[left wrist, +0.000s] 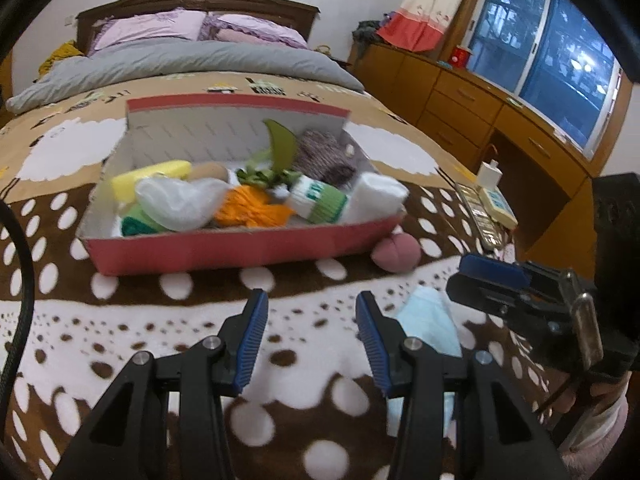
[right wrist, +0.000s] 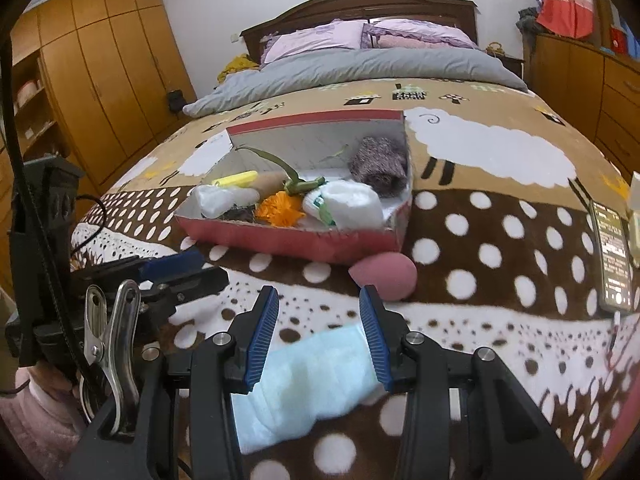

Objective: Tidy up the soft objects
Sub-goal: 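Move both grippers back toward the light blue sock and pink sponge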

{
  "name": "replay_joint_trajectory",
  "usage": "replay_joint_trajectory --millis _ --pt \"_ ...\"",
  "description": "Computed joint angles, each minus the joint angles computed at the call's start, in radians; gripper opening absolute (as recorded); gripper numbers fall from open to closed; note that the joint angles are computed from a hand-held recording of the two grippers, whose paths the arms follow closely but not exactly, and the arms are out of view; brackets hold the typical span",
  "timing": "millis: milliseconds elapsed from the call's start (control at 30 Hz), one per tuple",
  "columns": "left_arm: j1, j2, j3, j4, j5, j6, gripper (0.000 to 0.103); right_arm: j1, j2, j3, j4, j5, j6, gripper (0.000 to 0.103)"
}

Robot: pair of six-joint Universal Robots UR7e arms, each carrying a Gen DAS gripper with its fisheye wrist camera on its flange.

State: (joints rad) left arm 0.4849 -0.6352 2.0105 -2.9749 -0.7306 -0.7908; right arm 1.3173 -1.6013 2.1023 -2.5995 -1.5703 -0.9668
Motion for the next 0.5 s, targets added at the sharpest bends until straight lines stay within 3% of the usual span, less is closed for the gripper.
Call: replay_joint_trajectory --millis 500 --pt "-0.005 0.034 -0.012 -0.041 -0.13 0.033 0.048 -0.037 -0.016 -0.029 0.034 -0.033 0.011 0.043"
